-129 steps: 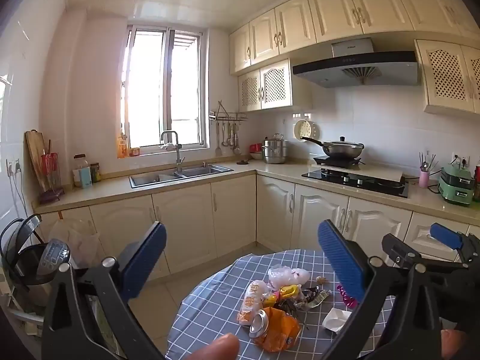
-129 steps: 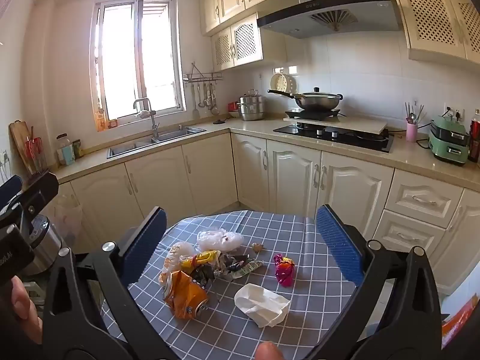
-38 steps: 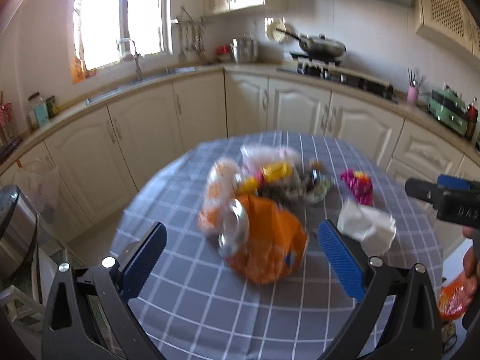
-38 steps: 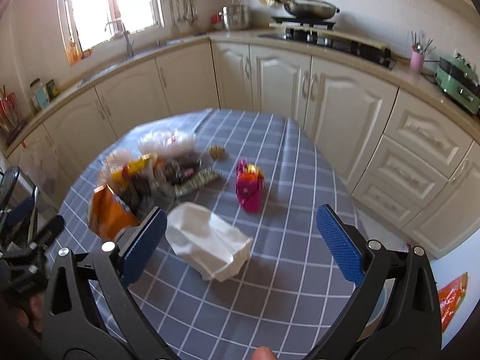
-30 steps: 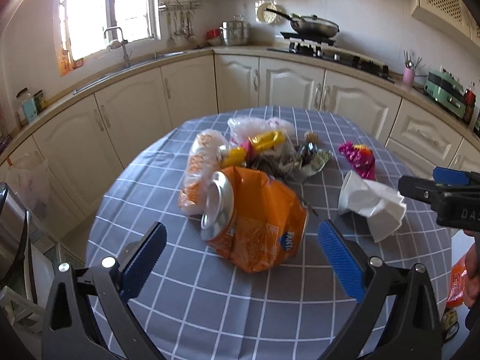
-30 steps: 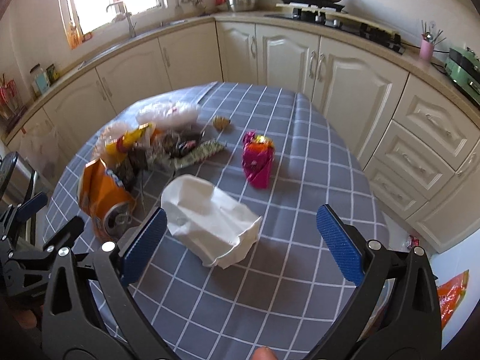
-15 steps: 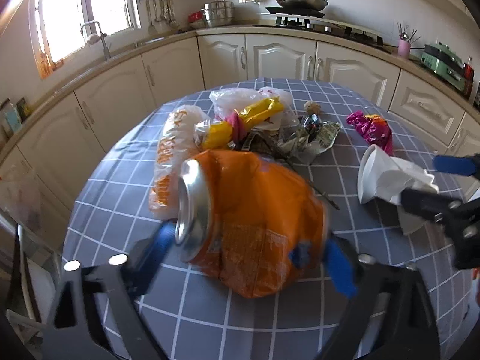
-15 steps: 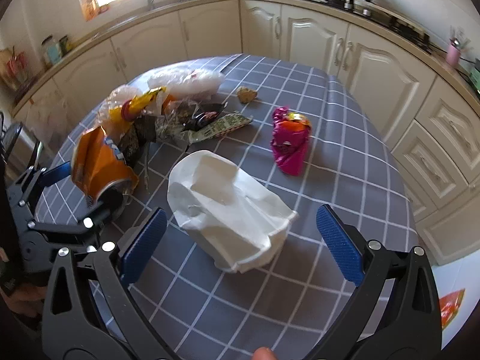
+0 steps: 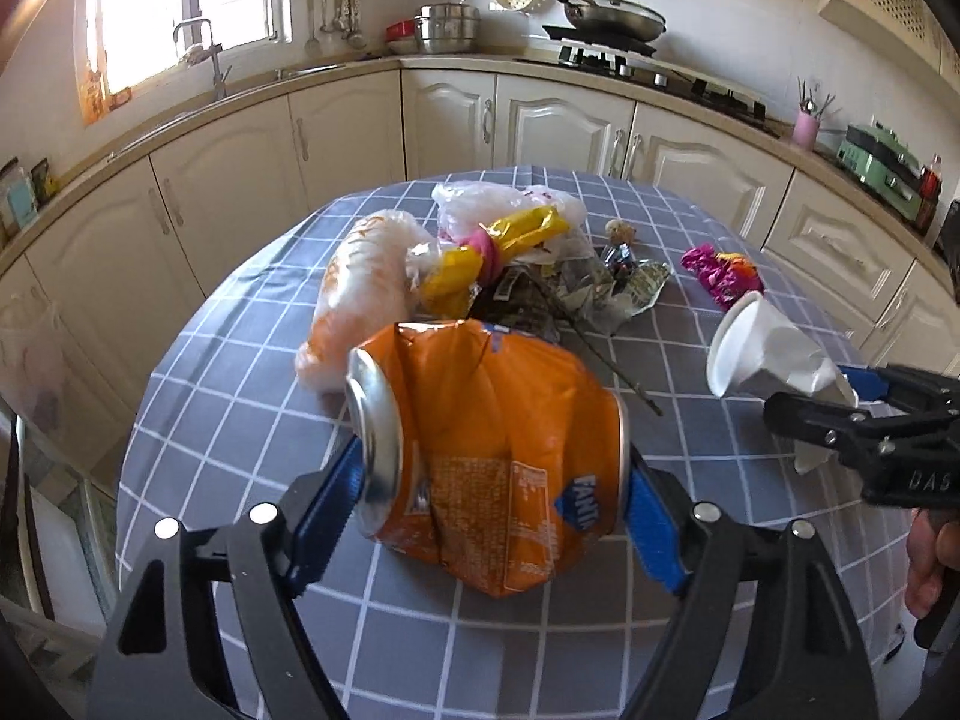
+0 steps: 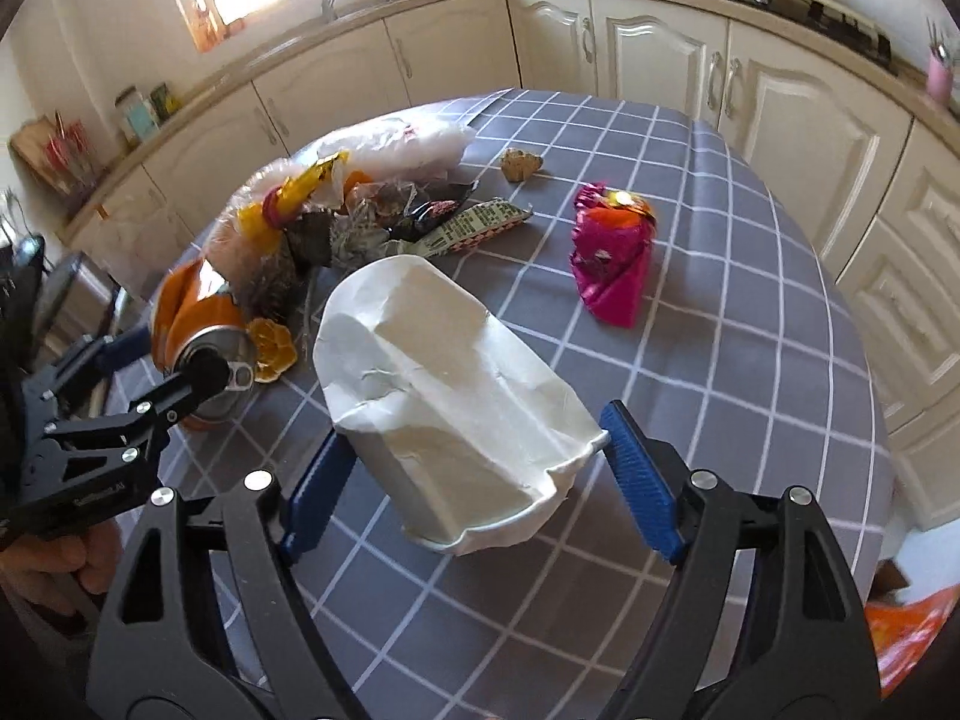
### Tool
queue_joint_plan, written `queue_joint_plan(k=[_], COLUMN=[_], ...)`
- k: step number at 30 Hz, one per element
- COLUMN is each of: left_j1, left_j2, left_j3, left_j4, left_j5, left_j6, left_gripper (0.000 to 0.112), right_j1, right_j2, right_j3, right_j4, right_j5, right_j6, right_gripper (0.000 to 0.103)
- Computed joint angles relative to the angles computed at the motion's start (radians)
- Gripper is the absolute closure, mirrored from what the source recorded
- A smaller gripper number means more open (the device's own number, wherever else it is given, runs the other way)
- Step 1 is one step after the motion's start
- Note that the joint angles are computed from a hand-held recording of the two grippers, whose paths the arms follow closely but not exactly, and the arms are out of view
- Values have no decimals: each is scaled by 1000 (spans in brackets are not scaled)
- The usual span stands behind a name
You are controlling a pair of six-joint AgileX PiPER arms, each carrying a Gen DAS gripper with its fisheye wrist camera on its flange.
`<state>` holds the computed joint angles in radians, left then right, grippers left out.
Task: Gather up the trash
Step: 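Grasp the orange Fanta can with the left tool while the right tool grasps the white tissue, then carry can and tissue to the blue bin and open both tools over it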
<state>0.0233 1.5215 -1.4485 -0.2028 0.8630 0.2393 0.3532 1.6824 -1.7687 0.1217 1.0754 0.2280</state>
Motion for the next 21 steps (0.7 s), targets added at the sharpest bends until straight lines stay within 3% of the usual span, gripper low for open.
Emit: queue_joint_plan(k=[9,15,21], left_j1=[5,-165,-424], left_j2=[-94,-106,16], left_j3=[-1,-107,-310], left_j4=[-58,-8,51], left_j5=[27,43,67], left_j6=[-1,-53,-124], left_gripper=[34,34,34], right_j1=[-107,-251,-573], right_j2=[-114,-242,-399], right_j3=[63,158,311], right_j4=[113,154,239], right_j5=[-45,-74,-47], right_j6=[-35,-52,-149], right_gripper=[24,24,24])
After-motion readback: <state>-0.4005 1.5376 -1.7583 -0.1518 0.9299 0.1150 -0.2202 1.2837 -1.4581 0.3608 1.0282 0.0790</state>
